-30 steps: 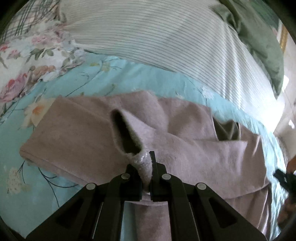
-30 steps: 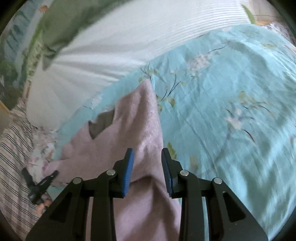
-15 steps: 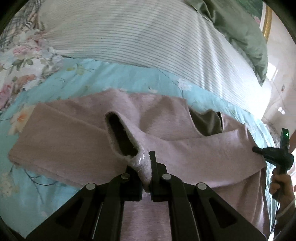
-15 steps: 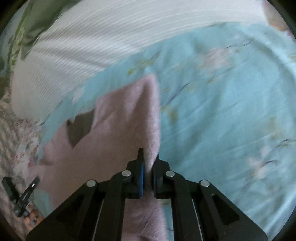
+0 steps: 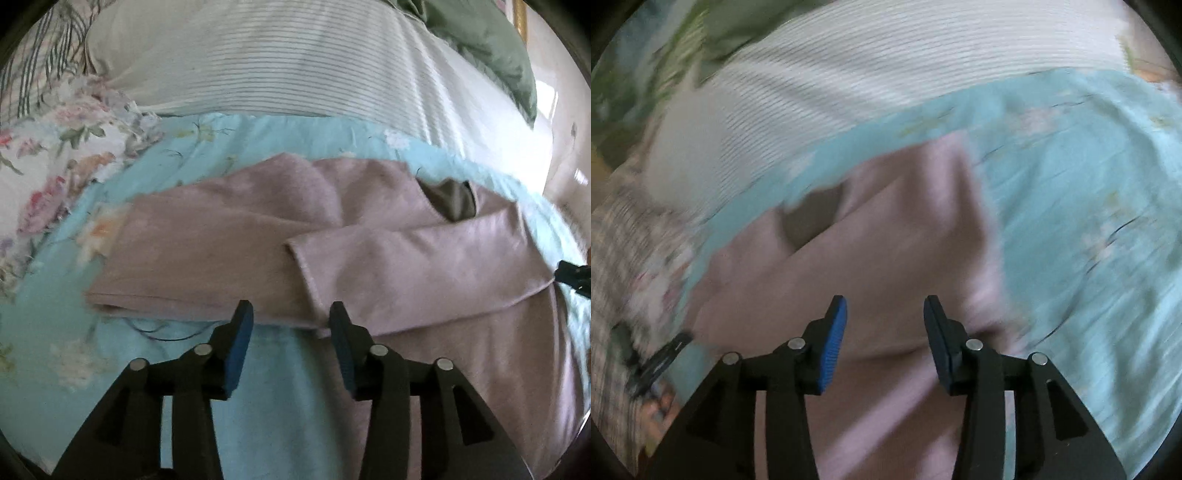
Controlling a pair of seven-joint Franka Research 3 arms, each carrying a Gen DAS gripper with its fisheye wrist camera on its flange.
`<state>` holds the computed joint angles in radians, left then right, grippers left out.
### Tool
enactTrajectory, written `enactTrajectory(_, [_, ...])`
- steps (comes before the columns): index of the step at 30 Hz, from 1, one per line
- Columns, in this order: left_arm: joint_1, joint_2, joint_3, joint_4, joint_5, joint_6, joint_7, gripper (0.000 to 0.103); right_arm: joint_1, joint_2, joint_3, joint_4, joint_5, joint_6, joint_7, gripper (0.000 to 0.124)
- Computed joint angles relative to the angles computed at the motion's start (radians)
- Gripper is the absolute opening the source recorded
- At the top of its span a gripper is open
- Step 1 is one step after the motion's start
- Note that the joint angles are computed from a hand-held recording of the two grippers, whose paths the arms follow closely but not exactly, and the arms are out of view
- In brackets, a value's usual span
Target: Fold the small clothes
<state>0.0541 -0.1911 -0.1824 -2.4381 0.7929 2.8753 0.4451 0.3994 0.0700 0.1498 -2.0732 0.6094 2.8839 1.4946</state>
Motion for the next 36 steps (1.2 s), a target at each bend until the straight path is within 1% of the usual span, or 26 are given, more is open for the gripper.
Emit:
enactTrajectory(2, [-0.012, -0.006, 0.012, -0.014, -0.014, 0.001, 0.069, 0.05, 0.008, -0.013, 0.019, -0.011, 0.055, -0.029, -0.049, 0.051])
enactTrajectory(4, [-0.019, -0.003, 0.012, -0.014, -0.01, -0.013, 0.14, 0.051, 0.022, -0.026, 0.033, -0.023, 0.125, -0.052, -0.097, 0.051])
enactTrajectory(7, [-0.018, 0.032, -0.01, 0.017, 0.059, -0.075, 0.188, 0.054, 0.042, -0.04, 0.034, -0.034, 0.143, -0.075, -0.091, 0.055])
enactTrajectory(9, [-0.025, 0.069, -0.013, 0.053, 0.085, -0.128, 0.176, 0.054, 0.053, -0.043, 0.031, -0.041, 0.131, -0.082, -0.066, 0.056])
enactTrajectory(11, [-0.028, 0.086, 0.002, 0.069, 0.114, -0.117, 0.14, 0.054, 0.06, -0.037, 0.03, -0.035, 0.129, -0.086, -0.056, 0.056])
enactTrajectory(12, [-0.027, 0.095, 0.003, 0.082, 0.156, -0.121, 0.098, 0.054, 0.061, -0.031, 0.028, -0.03, 0.126, -0.089, -0.051, 0.056])
enactTrajectory(13, [-0.026, 0.101, 0.008, 0.092, 0.191, -0.113, 0.066, 0.05, 0.065, -0.025, 0.029, -0.024, 0.113, -0.09, -0.033, 0.056])
enactTrajectory(15, [-0.027, 0.108, 0.023, 0.105, 0.219, -0.094, 0.019, 0.016, 0.068, -0.021, 0.03, -0.018, 0.108, -0.097, -0.022, 0.056])
enactTrajectory(16, [-0.026, 0.104, 0.033, 0.104, 0.207, -0.076, 0.009, 0.001, 0.069, -0.02, 0.031, -0.017, 0.106, -0.098, -0.018, 0.056])
enactTrajectory(18, [-0.008, 0.072, 0.047, 0.082, 0.243, -0.021, -0.071, 0.0, 0.072, -0.018, 0.031, -0.018, 0.094, -0.094, -0.005, 0.056])
enactTrajectory(21, [0.042, 0.003, 0.056, 0.033, 0.302, 0.058, -0.194, 0.0, 0.073, -0.022, 0.031, -0.027, 0.093, -0.09, 0.0, 0.056])
enactTrajectory(24, [0.08, -0.046, 0.056, -0.007, 0.274, 0.111, -0.216, 0.0, 0.075, -0.013, 0.035, -0.022, 0.108, -0.089, -0.008, 0.056])
enactTrajectory(25, [0.089, -0.055, 0.053, -0.013, 0.26, 0.123, -0.206, 0.0, 0.075, -0.011, 0.037, -0.021, 0.12, -0.091, -0.018, 0.056])
enactTrajectory(26, [0.093, -0.061, 0.053, -0.019, 0.242, 0.136, -0.178, 0.0, 0.074, -0.01, 0.039, -0.019, 0.133, -0.093, -0.028, 0.056])
enactTrajectory(27, [0.078, -0.061, 0.062, -0.024, 0.196, 0.146, -0.11, 0.0, 0.075, -0.009, 0.04, -0.018, 0.142, -0.094, -0.035, 0.056])
enactTrajectory(28, [0.038, -0.053, 0.086, -0.026, 0.111, 0.141, -0.005, 0.001, 0.075, -0.009, 0.042, -0.018, 0.16, -0.095, -0.046, 0.056])
enactTrajectory(29, [-0.01, -0.039, 0.115, -0.026, 0.018, 0.129, 0.111, 0.006, 0.075, -0.008, 0.044, -0.017, 0.176, -0.097, -0.059, 0.056])
enactTrajectory(30, [-0.034, -0.025, 0.122, -0.022, -0.034, 0.12, 0.183, 0.011, 0.076, -0.008, 0.044, -0.017, 0.184, -0.1, -0.063, 0.056])
enactTrajectory(31, [-0.044, -0.011, 0.121, -0.018, -0.064, 0.11, 0.236, 0.025, 0.076, -0.009, 0.044, -0.019, 0.188, -0.103, -0.065, 0.056])
enactTrajectory(32, [-0.039, 0.0, 0.103, -0.013, -0.064, 0.089, 0.261, 0.041, 0.077, -0.011, 0.043, -0.021, 0.187, -0.105, -0.059, 0.056])
enactTrajectory(34, [-0.004, 0.019, 0.048, 0.0, 0.0, 0.047, 0.258, 0.05, 0.078, -0.018, 0.042, -0.032, 0.198, -0.105, -0.058, 0.056])
enactTrajectory(35, [-0.008, 0.028, 0.042, 0.005, -0.008, 0.034, 0.288, 0.056, 0.078, -0.02, 0.042, -0.036, 0.204, -0.104, -0.059, 0.056])
enactTrajectory(36, [-0.016, 0.039, 0.038, 0.012, -0.025, 0.014, 0.324, 0.058, 0.079, -0.021, 0.041, -0.041, 0.21, -0.104, -0.057, 0.056])
